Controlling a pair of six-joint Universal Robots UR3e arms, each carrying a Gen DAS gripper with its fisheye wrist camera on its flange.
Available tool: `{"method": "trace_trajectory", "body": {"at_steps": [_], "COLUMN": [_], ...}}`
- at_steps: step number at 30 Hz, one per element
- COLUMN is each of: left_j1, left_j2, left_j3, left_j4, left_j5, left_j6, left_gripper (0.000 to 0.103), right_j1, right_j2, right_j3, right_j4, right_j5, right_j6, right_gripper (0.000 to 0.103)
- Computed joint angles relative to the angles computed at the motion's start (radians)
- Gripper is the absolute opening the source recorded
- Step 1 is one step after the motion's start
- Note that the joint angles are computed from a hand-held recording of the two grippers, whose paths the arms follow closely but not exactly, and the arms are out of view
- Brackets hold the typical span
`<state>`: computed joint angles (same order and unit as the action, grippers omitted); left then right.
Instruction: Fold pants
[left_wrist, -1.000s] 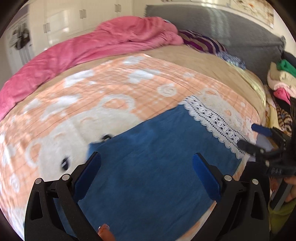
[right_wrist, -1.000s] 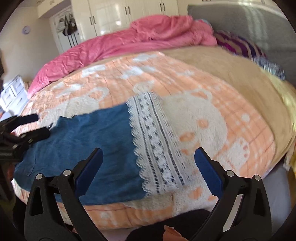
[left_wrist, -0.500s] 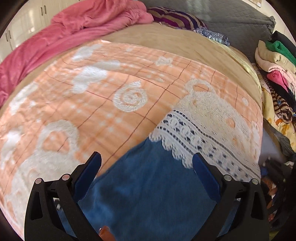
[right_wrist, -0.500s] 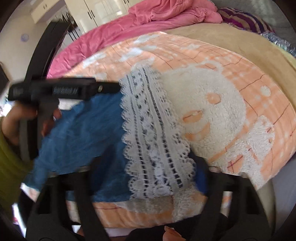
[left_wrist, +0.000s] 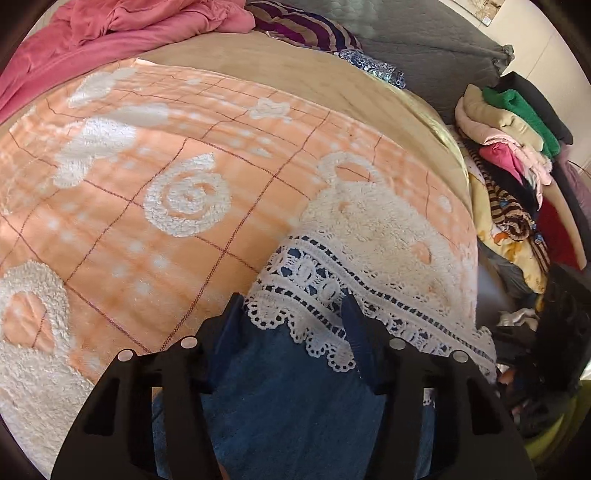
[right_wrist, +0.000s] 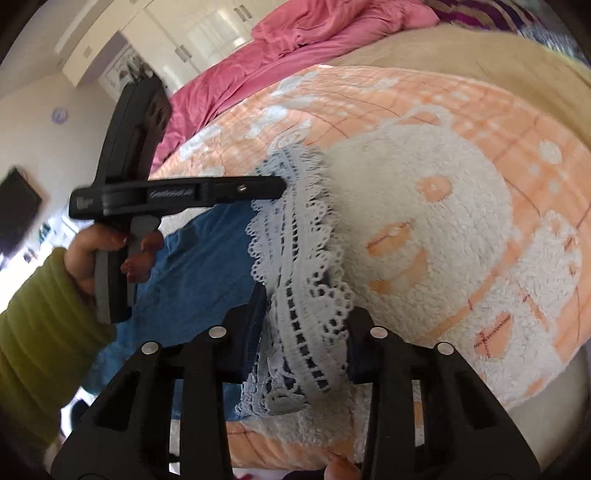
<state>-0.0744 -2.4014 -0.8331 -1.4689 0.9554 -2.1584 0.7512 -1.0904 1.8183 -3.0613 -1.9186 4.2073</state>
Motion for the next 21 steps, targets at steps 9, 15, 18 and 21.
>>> {"method": "trace_trajectory", "body": {"at_steps": [9,15,18,21], "left_j1": [0.007,0.044,0.098,0.162], "left_j2": [0.011,0.088,0.153,0.187], "left_j3": [-0.074,-0.167,-0.21,-0.189], "left_j4": [0.051,0.089,0.03,-0.102], "left_j5": [-0.039,-0.078,-0.158,-0.23], "left_j6": [-0.053,-0.045,0.029,0.118], "left_gripper": [0.043,0.019,0.019,0.019], "right_j1": [-0.014,-0.028,0.008,0.058], "right_j2": [0.031,0.038,0.032,0.044], "right_j3": [-0.014,0.048,0.005,-0.105], "right_j4": [-0.049,-0.199,-0.165,-0.103], "right_j5": [0.036,0.066,0.013,-0.038], "right_j6": [-0.011,-0.016,-0.056,-0.112], "right_gripper": [0.031,0.015,0.014,0.014]}}
